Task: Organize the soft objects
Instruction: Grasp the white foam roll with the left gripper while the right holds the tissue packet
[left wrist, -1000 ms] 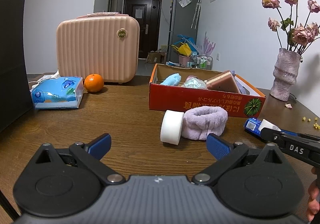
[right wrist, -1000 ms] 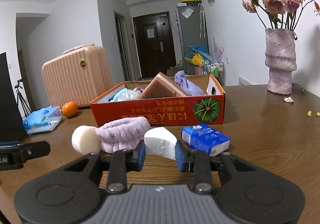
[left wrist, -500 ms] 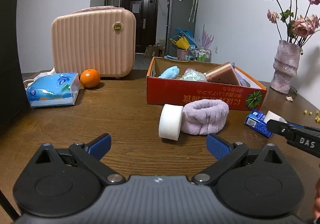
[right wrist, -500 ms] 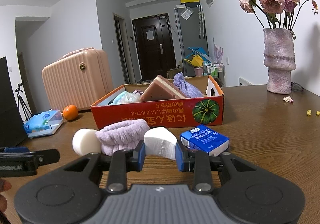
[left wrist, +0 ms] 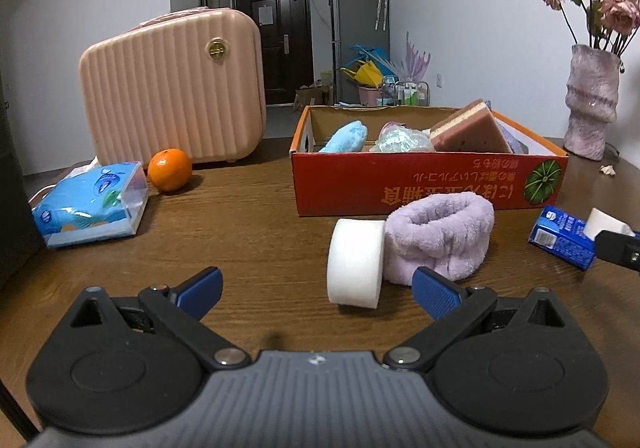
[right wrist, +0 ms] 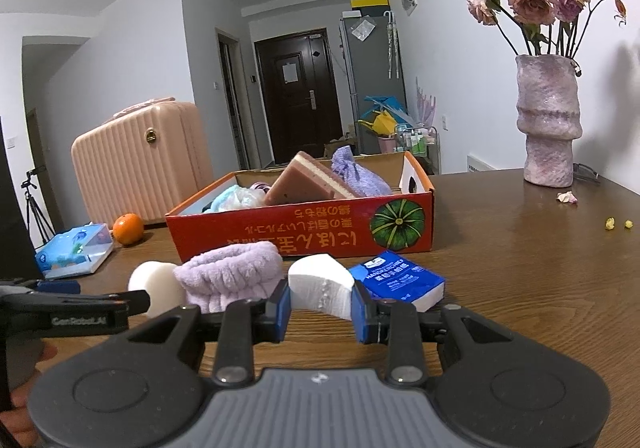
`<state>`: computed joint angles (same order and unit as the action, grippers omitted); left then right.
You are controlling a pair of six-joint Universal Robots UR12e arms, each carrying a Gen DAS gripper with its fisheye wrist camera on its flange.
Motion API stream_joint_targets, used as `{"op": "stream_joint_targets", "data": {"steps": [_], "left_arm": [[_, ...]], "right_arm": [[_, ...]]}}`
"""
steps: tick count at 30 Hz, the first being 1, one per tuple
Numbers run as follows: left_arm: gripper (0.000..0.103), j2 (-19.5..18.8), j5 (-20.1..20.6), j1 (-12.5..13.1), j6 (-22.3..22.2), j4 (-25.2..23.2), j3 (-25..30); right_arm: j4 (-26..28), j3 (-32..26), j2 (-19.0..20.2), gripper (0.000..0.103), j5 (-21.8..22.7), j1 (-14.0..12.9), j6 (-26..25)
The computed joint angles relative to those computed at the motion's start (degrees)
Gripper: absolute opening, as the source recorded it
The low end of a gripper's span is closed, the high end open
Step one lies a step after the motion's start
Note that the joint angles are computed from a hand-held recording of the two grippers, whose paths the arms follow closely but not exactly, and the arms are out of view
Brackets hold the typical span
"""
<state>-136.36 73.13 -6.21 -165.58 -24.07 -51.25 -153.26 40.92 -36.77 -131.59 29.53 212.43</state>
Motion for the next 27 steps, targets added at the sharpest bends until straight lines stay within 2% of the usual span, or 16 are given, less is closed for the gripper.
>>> {"op": "stream_joint_targets", "data": {"steps": [6,9,12,15,17,20,27], "left_arm": [[0.101,-1.97,-0.82,-0.16,0.87,-3.06,3.57],[0.094,-2.86,-1.5,-0.2,1.58,-4.21,5.12],[0.081,-3.9,-1.95,-0.28,2.11,-5.82,7.07],[0.062,-4.72,-3.05,-0.22,2.62,-7.9,8.75],[0.045,-5.08,-4.42,-0.03,2.73,-9.52,9.69],[0.031,-5.4,-6.02,0.2,2.83,-11.75,10.64],[0.03,-4.96,-6.56,0.27,3.16,-10.95,9.7]], "right_arm": [[1.49,0.06,-0.03,0.03,-1.08,-0.24,1.22],[2.39,-0.16,0.07,0.03,-1.47,-0.32,1.73],[2.95,-0.42,0.24,0.031,-2.01,-0.34,1.72],[4.03,-0.8,0.46,0.03,-2.64,-0.38,2.03],[4.53,-0.75,0.42,0.031,-2.77,-0.43,2.42],[4.89,-0.9,0.5,0.03,-2.95,-0.44,2.45],[5.26,-0.98,0.55,0.031,-2.87,-0.52,2.42]]}}
